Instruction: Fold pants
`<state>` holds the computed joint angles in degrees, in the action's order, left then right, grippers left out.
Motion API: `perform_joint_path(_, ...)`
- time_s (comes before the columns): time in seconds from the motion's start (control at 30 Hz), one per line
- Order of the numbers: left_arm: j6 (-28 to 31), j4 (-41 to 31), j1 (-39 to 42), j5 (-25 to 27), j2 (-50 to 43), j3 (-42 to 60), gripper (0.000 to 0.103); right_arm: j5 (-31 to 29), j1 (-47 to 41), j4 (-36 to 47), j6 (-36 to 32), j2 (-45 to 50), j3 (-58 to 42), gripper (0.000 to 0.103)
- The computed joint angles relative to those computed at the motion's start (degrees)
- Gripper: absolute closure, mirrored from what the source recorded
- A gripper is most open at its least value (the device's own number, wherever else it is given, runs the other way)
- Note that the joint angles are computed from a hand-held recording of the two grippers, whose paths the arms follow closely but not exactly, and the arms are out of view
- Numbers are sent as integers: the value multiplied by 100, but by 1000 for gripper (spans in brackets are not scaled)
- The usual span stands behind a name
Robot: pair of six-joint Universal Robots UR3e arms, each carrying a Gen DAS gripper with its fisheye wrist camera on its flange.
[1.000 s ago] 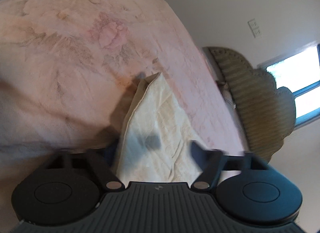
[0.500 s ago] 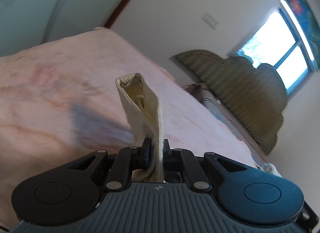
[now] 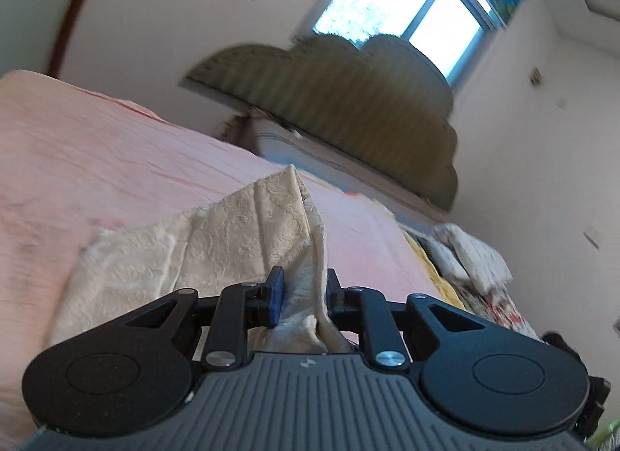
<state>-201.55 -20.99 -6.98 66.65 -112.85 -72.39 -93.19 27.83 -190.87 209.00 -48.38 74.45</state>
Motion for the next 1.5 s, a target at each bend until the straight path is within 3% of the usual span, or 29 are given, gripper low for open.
perform_joint_path(0.1,-19,-323,-495,127,-813,940,83,42,-366,-698,457,-588,1383,85)
perform_joint_path(0.27,-71,-611,-886,123,-1947,2025,83,-16,-722,-893,1062,-940,2300,85)
perform_joint_path(0.33,-1,-871,-967,67,-2423,2536,78,110,-903,-884,1308,-979,2536,85)
perform_joint_path(0.4,-22,-1446,-899,-256,-2911,3167,73,115,-1043,-646,1437,-1046,2697,85)
perform_joint_path(0.47,-228,-1986,-659,-1024,-3229,3549,73,-227,-1027,-385,1462,-1121,2799,85)
perform_joint_path(0.53,-299,-1761,-481,-1502,-3041,3079,73,-640,-1008,-343,1539,-1257,3017,84)
perform_joint_path(0.57,-190,-1363,-416,-1491,-2769,2609,73,-896,-984,-393,1583,-1335,3152,84)
perform_joint_path(0.63,173,-678,-368,-1049,-2266,1902,70,-1403,-910,-272,1482,-1432,3119,84)
perform_joint_path(0.73,610,-385,-352,58,-1813,1605,49,-1297,-960,-117,802,-1426,2727,84)
perform_joint_path(0.77,665,-529,-294,342,-1776,1671,45,-1101,-989,-62,530,-1363,2494,84)
perform_joint_path(0.9,552,-1516,37,939,-1978,2224,45,29,-1142,884,-667,-793,1073,84)
perform_joint_path(0.97,709,-1985,234,882,-2074,2361,45,365,-1140,1810,-1162,-312,63,84)
perform_joint_path(1.07,1371,-2438,369,743,-2284,2523,45,232,-1112,3020,-1408,271,-948,85)
perform_joint_path(1.17,1527,-1497,294,933,-1833,1562,45,264,-1221,2505,-957,-50,-124,84)
perform_joint_path(1.27,1573,-574,418,453,-1028,180,45,-20,-1067,1980,-973,-614,690,83)
perform_joint_path(1.37,2054,-383,479,380,-415,-764,42,660,-1121,1438,-1232,-1223,1698,82)
perform_joint_path(1.43,2453,-545,421,443,-335,-1053,40,634,-1021,1599,-1468,-1406,2008,80)
perform_joint_path(1.5,2768,116,264,794,-381,-1519,39,544,-979,1442,-1549,-1281,2187,80)
